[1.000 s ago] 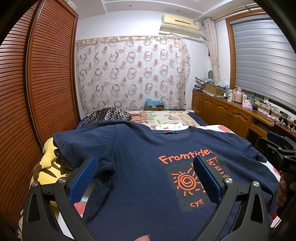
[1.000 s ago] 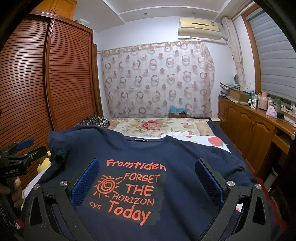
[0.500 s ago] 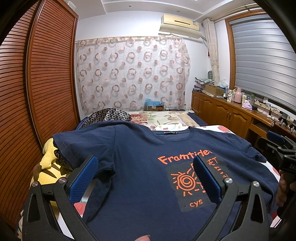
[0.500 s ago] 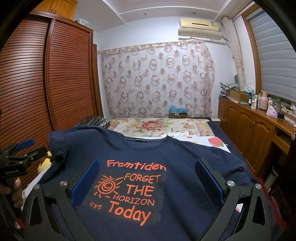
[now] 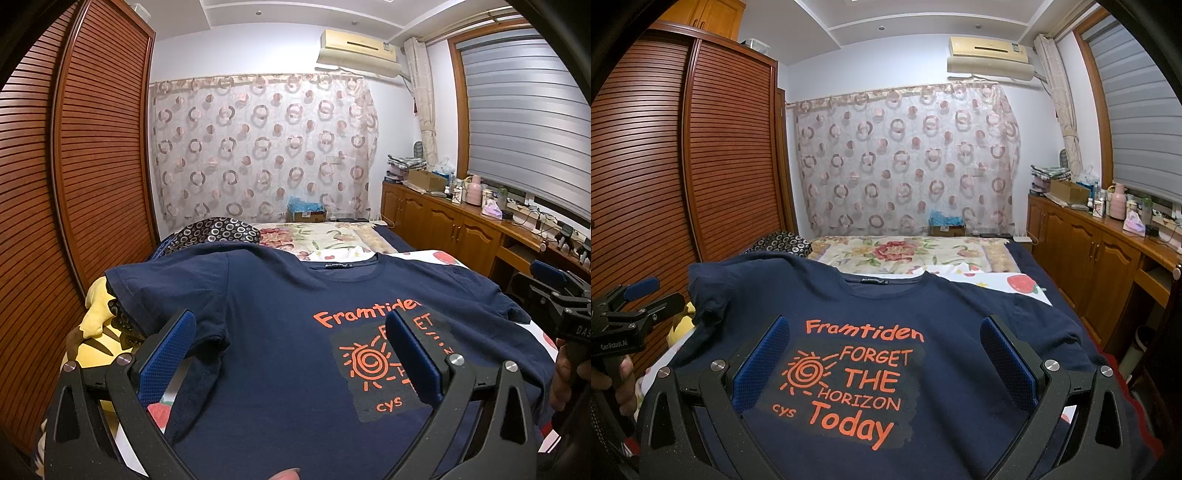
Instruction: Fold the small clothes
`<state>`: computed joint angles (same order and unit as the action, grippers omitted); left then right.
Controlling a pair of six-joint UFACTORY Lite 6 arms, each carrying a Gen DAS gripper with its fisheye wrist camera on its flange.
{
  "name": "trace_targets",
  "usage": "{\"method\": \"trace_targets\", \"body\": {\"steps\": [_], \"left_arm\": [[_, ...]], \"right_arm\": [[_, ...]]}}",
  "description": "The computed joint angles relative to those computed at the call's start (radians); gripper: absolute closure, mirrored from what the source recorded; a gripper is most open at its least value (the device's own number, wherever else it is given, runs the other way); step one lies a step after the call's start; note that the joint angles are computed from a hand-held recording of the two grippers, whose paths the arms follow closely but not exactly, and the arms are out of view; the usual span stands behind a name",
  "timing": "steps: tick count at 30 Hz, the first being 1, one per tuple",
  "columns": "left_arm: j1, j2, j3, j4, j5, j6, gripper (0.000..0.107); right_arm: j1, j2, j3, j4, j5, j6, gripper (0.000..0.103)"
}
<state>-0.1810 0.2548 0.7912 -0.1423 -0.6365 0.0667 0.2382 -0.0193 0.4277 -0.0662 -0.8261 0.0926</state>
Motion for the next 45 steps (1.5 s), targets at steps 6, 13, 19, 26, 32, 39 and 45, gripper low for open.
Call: {"method": "trace_targets", "body": {"steps": [6, 13, 19, 26, 32, 39, 45], "left_arm": [[-0.002, -0.001, 0.000, -0.001, 0.001, 0.000, 0.004], [-0.001, 0.000, -0.001, 0.000, -0.002, -0.001, 0.004], [-0.001, -0.001, -0.002, -0.001, -0.003, 0.000, 0.004], [-0.014, -0.013, -0.006, -0.019, 0.002, 0.011, 0.004], [-0.042, -0.046, -0.004, -0.069, 0.036, 0.045, 0.004], [-0.005, -0.029, 0.037, -0.004, 0.118, -0.013, 0.004], [0.098, 0.043, 0.093, 0.133, 0.179, -0.105, 0.004]], "right_arm": [[0.003, 0.000, -0.001, 0.002, 0.000, -0.001, 0.000], [0.005, -0.003, -0.003, 0.005, -0.002, -0.003, 0.000], [0.009, 0.002, -0.001, 0.010, -0.005, -0.007, 0.000], [0.016, 0.006, -0.001, 0.018, -0.010, -0.008, 0.000], [0.015, 0.008, 0.000, 0.015, -0.011, -0.007, 0.000], [-0.004, 0.080, 0.060, -0.061, 0.001, 0.037, 0.000], [-0.032, 0.224, 0.199, -0.198, 0.047, 0.119, 0.001]]}}
